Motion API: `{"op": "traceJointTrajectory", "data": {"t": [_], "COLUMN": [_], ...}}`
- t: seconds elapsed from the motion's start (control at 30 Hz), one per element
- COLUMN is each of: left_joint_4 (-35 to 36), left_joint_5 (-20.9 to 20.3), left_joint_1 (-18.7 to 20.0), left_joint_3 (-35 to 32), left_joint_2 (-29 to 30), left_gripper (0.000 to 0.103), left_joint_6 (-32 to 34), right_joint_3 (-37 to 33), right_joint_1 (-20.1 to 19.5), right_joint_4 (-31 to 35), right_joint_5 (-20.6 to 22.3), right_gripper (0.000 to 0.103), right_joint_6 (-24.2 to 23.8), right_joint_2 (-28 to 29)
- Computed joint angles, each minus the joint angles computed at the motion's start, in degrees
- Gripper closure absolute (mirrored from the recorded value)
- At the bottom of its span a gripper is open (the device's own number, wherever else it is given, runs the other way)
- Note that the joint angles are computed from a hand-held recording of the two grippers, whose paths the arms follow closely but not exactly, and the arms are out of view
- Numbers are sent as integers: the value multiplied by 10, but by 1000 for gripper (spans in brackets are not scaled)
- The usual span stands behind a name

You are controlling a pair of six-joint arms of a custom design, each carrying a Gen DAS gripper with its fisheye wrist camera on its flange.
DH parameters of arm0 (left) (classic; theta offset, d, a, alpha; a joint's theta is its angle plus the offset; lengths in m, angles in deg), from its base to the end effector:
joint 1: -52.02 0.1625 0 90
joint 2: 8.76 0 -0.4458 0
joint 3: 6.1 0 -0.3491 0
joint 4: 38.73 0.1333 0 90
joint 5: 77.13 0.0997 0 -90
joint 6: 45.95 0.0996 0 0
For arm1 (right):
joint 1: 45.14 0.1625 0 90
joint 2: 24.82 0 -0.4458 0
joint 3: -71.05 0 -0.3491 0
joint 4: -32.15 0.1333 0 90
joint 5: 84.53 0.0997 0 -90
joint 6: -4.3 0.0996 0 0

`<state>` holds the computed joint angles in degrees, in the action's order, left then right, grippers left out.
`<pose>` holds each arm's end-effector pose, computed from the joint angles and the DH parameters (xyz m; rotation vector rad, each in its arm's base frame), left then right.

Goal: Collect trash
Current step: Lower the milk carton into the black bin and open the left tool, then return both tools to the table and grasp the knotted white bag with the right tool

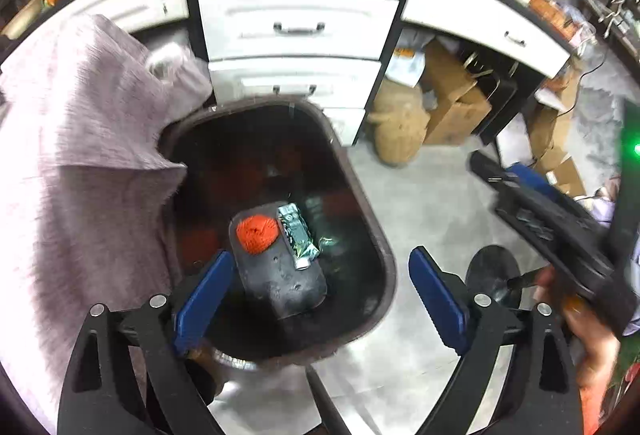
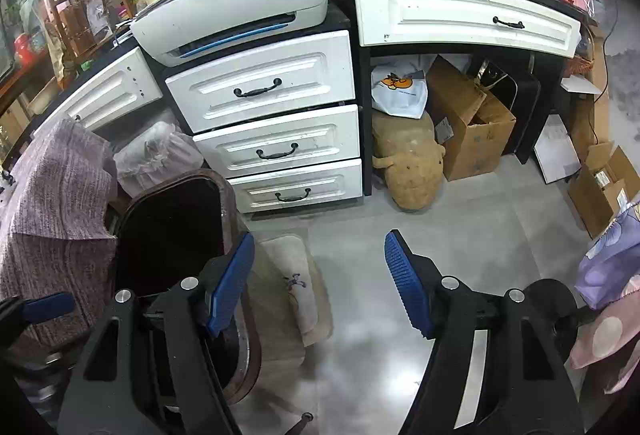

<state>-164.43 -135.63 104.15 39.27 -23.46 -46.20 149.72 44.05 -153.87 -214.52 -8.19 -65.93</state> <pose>-0.3683 -0.7755 0.0217 0.8166 2.4982 -0.3512 0.0590 -0.7307 0.2879 -0.2142 -2.1577 1.0914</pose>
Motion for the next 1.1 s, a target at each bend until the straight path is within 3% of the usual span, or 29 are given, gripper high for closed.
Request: {"op": "traceJointTrajectory", "data": {"t": [0.27, 0.43, 0.77, 1.1], "left_joint_4": [-115, -180, -280, -312], "left_joint_5": [-26, -14, 49, 115], "left_joint_1": [-15, -19, -11, 16], "left_joint_3": [128, 199, 309, 391], "left_joint_2": [-88, -142, -233, -312], "left_gripper": [10, 8, 6, 6], "left_joint_6": [17, 35, 54, 19], "right_joint_3": [8, 2, -35, -95], "right_joint_1": [22, 46, 102, 151], "right_joint_4": [-5, 6, 77, 183], "right_joint_5": [25, 53, 138, 220], "right_gripper": [33, 33, 33, 33], "right_joint_6": [-23, -50, -100, -159], "right_joint_2": [-3, 3, 31, 79]}}
